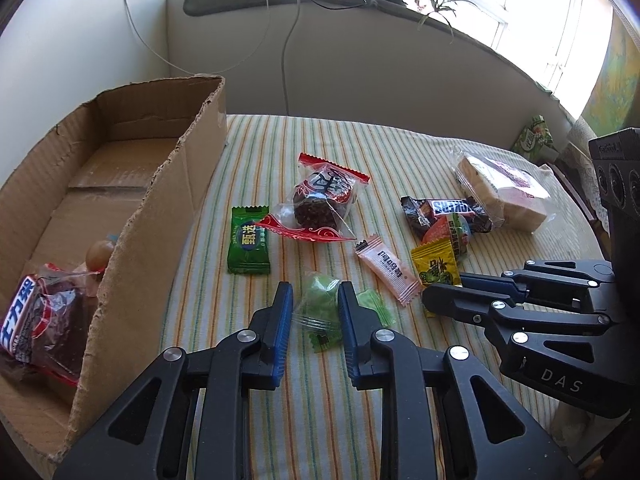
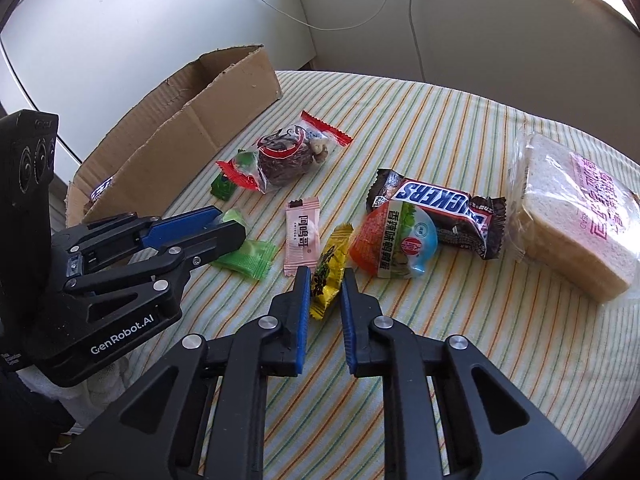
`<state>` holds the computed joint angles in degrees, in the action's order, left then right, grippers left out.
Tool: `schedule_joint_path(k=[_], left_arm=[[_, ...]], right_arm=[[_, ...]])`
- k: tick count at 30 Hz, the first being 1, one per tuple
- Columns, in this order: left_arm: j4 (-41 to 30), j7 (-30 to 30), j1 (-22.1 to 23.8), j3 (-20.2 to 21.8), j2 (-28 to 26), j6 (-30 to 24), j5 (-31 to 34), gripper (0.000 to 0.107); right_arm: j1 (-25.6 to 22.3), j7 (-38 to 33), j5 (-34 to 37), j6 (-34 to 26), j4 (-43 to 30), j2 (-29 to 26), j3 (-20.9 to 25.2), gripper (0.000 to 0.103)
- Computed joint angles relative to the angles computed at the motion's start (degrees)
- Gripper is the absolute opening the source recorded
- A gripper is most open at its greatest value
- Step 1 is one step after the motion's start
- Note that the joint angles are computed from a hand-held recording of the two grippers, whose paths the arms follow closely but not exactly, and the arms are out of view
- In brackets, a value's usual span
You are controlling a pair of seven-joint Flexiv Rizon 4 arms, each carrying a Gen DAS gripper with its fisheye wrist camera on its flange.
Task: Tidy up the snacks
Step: 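Grasp the gold-wrapped candy with the right gripper while the left moves toward the green candy, then close the left gripper on the green translucent candy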
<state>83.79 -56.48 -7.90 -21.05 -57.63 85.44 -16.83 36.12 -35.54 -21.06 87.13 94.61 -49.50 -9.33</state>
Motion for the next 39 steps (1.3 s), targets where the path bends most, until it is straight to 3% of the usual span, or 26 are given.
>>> schedule_joint_path(k=[10, 12, 18, 23, 27, 30, 37, 39], left_arm=[[5.31, 0.98, 4.17, -5.06, 1.74, 4.65, 1.48, 0.018], [5.95, 1.19, 4.85, -5.34, 2.03, 4.8, 2.05, 0.0], [5.18, 0.31, 4.52, -4.6, 1.33, 4.49, 2.22, 0.0], [5.23, 0.65, 5.93, -6.58, 1.07, 3.78, 1.93, 0.029], [3.1, 0.01, 2.81, -2.94, 0.87, 1.26, 1.48, 0.029], [2.78, 0.61, 2.52, -2.52, 0.78, 0.76, 1.3, 0.029], [4.33, 1.9, 2.88, -3.27, 1.18, 3.27, 1.76, 0.015], [4.7, 1.81, 3.12, -3.7, 1.24, 3.91, 1.91, 0.003]], right_arm=[[3.46, 1.35, 0.24, 2.07, 2.86, 1.76, -3.85, 0.012], [4.89, 1.73, 0.17, 2.64, 4.14, 2.56, -5.52, 0.012], [6.88, 2.11, 0.48, 3.21, 6.11, 3.58, -7.63, 0.012], [7.27, 2.06, 0.57, 3.19, 6.56, 3.8, -7.93, 0.012], [7.23, 2.07, 0.57, 3.17, 6.35, 3.69, -8.03, 0.012], [7.22, 2.0, 0.57, 3.16, 6.45, 3.74, -8.14, 0.012], [7.53, 2.34, 0.6, 3.05, 6.79, 3.93, -8.7, 0.012], [8.08, 2.61, 0.54, 3.1, 7.07, 4.04, -9.35, 0.012]])
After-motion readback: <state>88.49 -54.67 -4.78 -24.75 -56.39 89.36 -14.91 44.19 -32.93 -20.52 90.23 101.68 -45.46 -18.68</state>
